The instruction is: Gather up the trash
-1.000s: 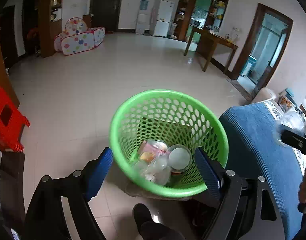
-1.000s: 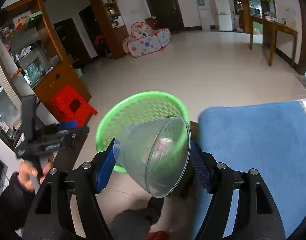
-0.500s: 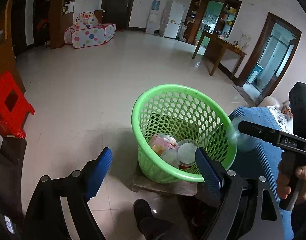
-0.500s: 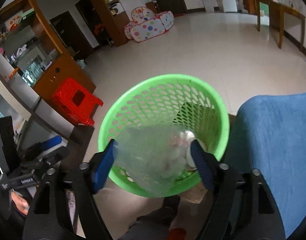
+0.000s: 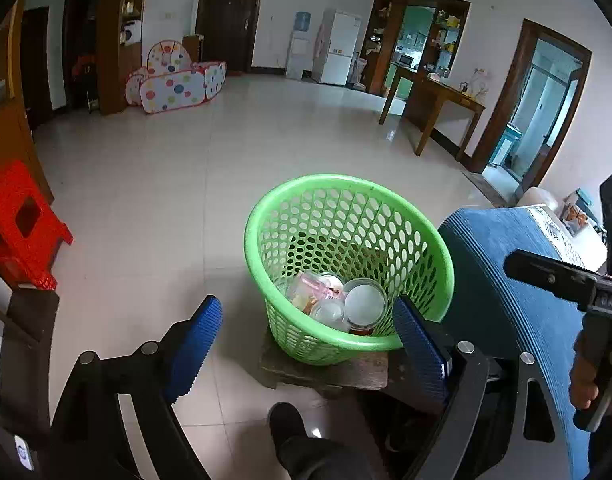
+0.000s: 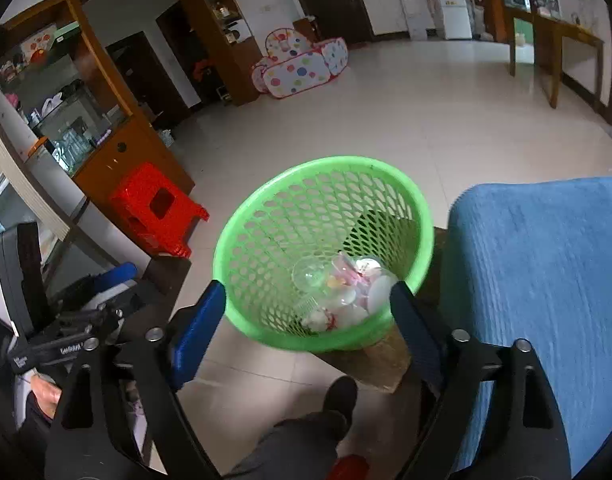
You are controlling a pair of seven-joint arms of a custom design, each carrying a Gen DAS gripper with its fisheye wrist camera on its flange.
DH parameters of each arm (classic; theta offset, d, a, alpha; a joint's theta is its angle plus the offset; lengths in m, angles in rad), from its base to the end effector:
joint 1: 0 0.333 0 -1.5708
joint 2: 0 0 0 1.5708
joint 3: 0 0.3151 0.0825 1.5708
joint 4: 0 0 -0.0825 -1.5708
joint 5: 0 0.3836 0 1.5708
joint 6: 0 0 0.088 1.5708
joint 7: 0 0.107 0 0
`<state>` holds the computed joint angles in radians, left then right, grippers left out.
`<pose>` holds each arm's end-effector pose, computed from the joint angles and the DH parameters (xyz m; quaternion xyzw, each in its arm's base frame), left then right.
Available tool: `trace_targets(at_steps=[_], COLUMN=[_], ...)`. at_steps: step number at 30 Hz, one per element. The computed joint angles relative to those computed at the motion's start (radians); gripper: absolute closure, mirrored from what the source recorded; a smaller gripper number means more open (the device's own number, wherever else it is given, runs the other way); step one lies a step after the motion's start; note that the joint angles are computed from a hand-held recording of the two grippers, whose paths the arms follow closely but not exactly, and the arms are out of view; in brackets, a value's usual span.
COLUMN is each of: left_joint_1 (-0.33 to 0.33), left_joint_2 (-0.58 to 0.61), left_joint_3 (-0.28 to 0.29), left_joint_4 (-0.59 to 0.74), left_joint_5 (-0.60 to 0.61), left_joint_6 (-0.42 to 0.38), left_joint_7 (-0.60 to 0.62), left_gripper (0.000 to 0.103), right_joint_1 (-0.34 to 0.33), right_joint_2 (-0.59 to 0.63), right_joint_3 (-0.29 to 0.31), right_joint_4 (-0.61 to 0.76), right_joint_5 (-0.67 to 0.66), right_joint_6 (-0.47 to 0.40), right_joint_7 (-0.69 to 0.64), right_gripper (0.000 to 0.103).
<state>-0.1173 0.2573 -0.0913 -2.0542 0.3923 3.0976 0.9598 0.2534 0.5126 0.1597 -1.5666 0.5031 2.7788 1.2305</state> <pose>0.6128 -0.1587 0.4021 -0.6624 0.6427 -0.3250 0.2062 0.6897 0.2549 0.4245 -0.7423 0.5502 -0.0809 0.3738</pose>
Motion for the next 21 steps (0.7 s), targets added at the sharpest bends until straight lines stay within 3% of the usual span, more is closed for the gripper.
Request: trace_targets(at_steps=[5,6,7,9,17,21], left_joint_1=[-0.092,-0.104,-0.114,-0.148,-0.135,-0.108], left_joint_2=[-0.041,-0.049,-0.056,-0.075,-0.129,-0.148], left_joint_3=[0.095,0.107,0.118,0.156,0.130,0.079], left_joint_4=[-0.026,-0.031,-0.033,-0.037,-0.057,-0.063], left_joint_5=[0.135,0.169,0.205,0.319,0.557,0.592], left_joint_6=[-0.007,-0.009,-0.015,-0.022,-0.026,-0.047], left_joint_7=[-0.132,-0.164,-0.199,-0.303,-0.522,-0.579], left_gripper=[0.018,0.017,0.009,0.008,0.007,0.007], right_joint_1=[0.025,0.034,0.037,0.056,0.164,0.177], right_joint_2=[-0.078,-0.095,-0.110,-0.132,-0.249,-0.303], right_joint_3=[-0.032,-0.042,-0.046,-0.067,-0.206,-0.237], right_joint_4=[-0.119,-0.148,-0.172,-0.210,-0.389,-0.464], right_joint_5=[-0.027,-0.037,-0.042,-0.073,-0.344,-0.473], right_joint_6=[0.034,0.048,0.061,0.086,0.170,0.188], right_joint_7=[0.058,0.077,0.090,0.132,0.402,0.528], right_gripper=[0.014,0.014,0.014,0.013,0.007,0.007])
